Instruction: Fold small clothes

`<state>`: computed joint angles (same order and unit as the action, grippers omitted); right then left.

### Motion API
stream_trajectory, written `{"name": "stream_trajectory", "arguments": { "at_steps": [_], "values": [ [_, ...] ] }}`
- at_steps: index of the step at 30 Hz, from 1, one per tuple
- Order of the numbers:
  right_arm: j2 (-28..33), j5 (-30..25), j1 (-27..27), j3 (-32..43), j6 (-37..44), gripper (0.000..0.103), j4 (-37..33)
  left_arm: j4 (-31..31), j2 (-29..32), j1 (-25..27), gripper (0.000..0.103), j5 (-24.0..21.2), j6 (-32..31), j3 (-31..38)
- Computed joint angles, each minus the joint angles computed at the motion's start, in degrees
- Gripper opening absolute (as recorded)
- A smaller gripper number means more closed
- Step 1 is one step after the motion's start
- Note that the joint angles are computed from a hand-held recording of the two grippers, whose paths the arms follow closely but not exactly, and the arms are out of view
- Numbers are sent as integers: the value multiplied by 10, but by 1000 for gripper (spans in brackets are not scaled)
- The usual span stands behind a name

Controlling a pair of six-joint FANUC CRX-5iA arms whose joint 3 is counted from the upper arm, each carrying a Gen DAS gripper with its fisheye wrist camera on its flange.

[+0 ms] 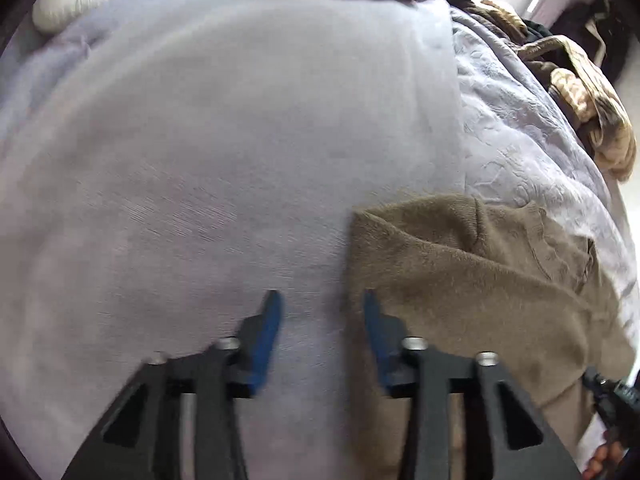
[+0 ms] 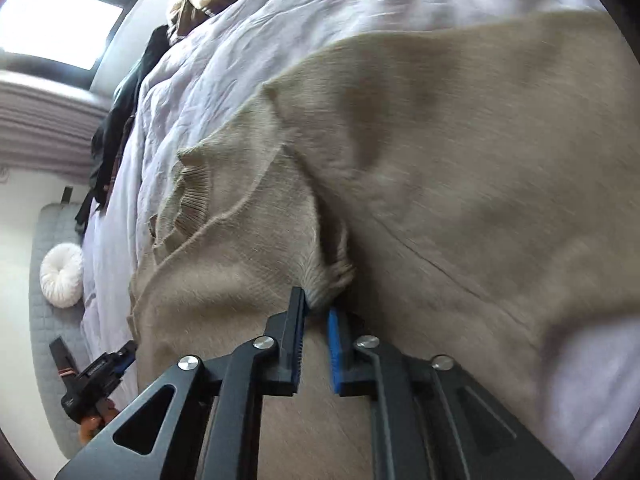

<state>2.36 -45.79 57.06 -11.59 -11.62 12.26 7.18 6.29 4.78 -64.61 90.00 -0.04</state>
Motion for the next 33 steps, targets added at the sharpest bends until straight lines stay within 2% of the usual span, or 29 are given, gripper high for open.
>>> {"name": "stream_trajectory", "arguments": {
  "at_steps": [4,7,9,11,13,14,15,16,20,22,24,26,28,33],
  "values": [
    [-33,13,9,-25,-11,17,19,63,-41,23,50,-11,-88,-28],
    [-35,47,13,-30,12,19,47,76,-57,13,50,-22,-122,-48],
    [-15,44,9,-3,70,19,23,40,-51,-13,50,-25,-116,-46],
    [30,0,-3,57,148,19,-21,-13,-45,-35,50,-33,-87,-44],
    [64,-55,-12,92,167,18,-37,-35,-44,-42,51,-23,-67,-55],
    [64,-54,-16,88,155,15,-42,-27,-53,-33,60,-9,-61,-72],
    [47,-30,-15,61,126,15,-36,-32,-59,-27,71,-9,-47,-75],
    [33,-9,-14,38,87,14,-21,-34,-61,-21,72,-12,-38,-76],
    [22,-58,-9,39,50,16,-13,-36,-73,-2,72,-32,-40,-74],
    [2,-46,-6,24,34,17,-21,-51,-78,-6,72,-47,-35,-65],
    [-7,-44,0,20,25,23,-25,-60,-82,-14,72,-58,-28,-60],
    [-34,-42,18,-4,7,43,-21,-59,-85,-26,72,-75,-20,-54],
    [-68,-41,32,-31,-6,51,-21,-60,-80,-53,72,-89,-3,-45],
    [-130,-23,74,-88,-71,51,-17,-47,-81,-109,72,-115,2,-37]
  ]
}}
